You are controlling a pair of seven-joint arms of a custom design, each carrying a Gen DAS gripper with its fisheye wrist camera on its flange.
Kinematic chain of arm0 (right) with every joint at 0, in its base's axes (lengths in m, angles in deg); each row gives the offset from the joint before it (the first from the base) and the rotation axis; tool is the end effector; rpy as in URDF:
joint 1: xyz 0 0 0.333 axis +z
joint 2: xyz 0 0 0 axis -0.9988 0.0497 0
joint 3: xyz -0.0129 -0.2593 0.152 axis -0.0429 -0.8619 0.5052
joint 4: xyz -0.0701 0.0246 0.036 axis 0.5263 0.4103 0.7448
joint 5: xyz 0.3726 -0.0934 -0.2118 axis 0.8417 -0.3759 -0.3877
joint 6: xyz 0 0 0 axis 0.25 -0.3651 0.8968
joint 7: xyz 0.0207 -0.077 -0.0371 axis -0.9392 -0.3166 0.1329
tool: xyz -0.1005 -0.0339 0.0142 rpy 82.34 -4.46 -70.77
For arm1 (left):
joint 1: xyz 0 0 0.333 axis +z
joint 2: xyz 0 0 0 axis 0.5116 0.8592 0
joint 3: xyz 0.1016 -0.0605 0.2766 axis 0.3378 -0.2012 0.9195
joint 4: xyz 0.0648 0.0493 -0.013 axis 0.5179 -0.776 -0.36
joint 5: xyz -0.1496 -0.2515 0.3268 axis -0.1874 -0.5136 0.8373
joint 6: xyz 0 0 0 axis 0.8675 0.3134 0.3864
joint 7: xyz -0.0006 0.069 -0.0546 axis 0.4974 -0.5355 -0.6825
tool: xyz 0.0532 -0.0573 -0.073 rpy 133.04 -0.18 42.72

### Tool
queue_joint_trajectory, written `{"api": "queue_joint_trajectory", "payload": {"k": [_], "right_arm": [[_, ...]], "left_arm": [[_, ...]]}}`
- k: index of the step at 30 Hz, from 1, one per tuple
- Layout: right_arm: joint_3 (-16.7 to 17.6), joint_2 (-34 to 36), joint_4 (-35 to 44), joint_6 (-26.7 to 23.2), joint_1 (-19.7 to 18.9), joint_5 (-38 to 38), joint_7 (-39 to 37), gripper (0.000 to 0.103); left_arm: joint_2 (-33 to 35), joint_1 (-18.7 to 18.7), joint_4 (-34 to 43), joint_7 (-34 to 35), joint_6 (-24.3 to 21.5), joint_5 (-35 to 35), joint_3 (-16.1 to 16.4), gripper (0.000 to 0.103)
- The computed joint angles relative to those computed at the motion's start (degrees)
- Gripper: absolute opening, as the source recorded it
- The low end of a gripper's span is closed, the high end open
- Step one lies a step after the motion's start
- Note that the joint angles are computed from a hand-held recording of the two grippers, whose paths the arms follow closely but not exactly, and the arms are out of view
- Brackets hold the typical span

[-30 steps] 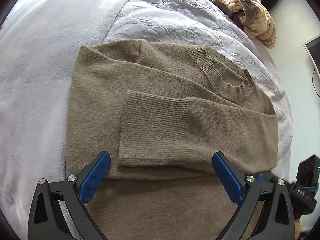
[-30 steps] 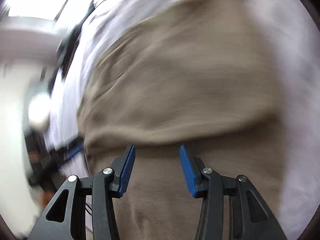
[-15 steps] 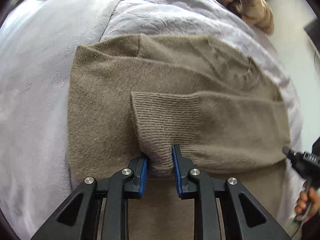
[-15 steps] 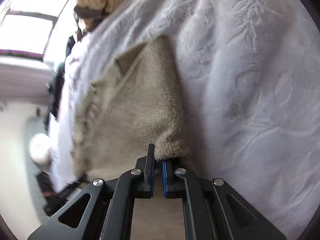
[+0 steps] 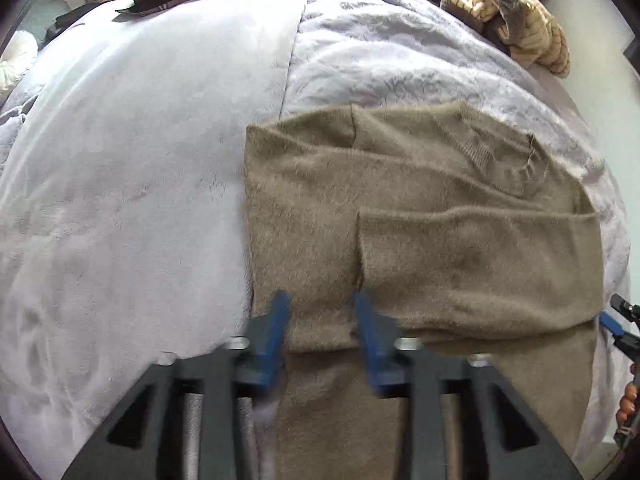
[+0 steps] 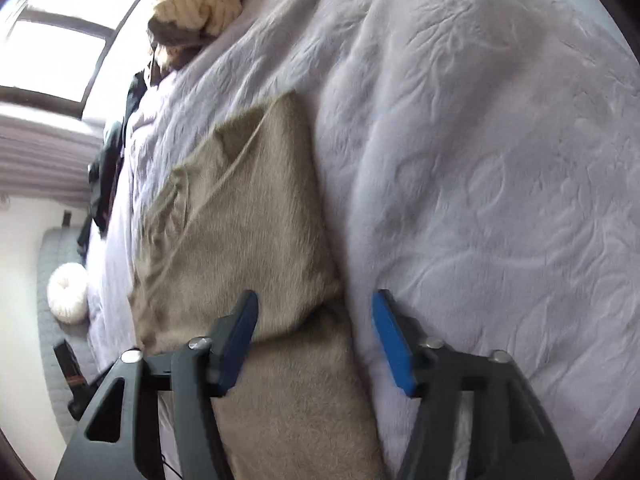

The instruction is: Fold small clothes

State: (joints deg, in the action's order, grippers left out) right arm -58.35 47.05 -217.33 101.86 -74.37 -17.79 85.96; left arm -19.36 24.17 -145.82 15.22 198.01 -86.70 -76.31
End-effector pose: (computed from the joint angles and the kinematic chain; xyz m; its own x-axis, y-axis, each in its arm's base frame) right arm 0.5387 0.1288 0.4404 -0.4416 -0.7106 -0.5478 -0.8089 0.5795 -0.0995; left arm 0.6189 -0.1831 0.4546 -0.0104 -0.9946 0.1034 -0.9600 -0.0191 -0.2794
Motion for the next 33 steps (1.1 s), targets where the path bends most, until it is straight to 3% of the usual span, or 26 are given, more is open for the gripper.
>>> {"api": "queue_joint_trajectory", "payload": {"k": [1,2,3,4,9,12,14,20,25,33], "right_arm": [[-0.9,0.7,0.1,0.7,0.6,3.2,-1.9,0.063],[-1.7,1.9,0.5,1.0,1.1,7.1,-4.1,0.050],[-2.0,2.7,0.9,0.2,1.1,8.9,-4.9,0.022],[-1.8,4.1,2.3,-2.0,0.6,7.9,-3.8,0.019],[0.9,6.6,7.5,-7.9,-1.2,-11.0,0.9,0.019],[1.2,7.6,8.7,-9.8,-1.2,-15.6,0.6,0.018],[1.1,7.8,8.9,-10.3,-1.2,-16.1,0.1,0.019],[1.2,5.8,8.2,-11.5,-1.0,-16.2,1.7,0.025],[1.2,2.6,6.1,-12.7,-1.1,-14.3,4.0,0.043],[1.6,-0.8,3.5,-13.6,-0.5,-12.3,5.7,0.043]], "left_arm": [[-0.5,-0.1,-0.5,-1.2,1.4,0.8,0.0,0.073],[-0.7,-0.2,-0.8,-1.4,2.4,1.1,0.0,0.073],[-0.5,-0.3,-0.5,-1.1,2.5,0.8,-0.1,0.073],[-0.1,-0.5,0.1,-1.2,2.3,1.0,-0.3,0.073],[1.3,-1.4,0.6,-1.9,0.6,5.8,-0.6,0.073],[4.0,-2.4,2.0,-3.1,-3.3,11.5,-0.6,0.074],[3.1,-2.2,0.5,-3.1,-1.6,11.2,-0.6,0.075],[1.6,-1.7,0.2,-2.3,-3.9,9.1,-0.5,0.075],[0.3,-1.4,-0.6,-2.1,-5.8,6.8,-0.5,0.075],[-2.1,-2.1,-1.9,-1.3,-7.3,5.2,-0.9,0.075]]}}
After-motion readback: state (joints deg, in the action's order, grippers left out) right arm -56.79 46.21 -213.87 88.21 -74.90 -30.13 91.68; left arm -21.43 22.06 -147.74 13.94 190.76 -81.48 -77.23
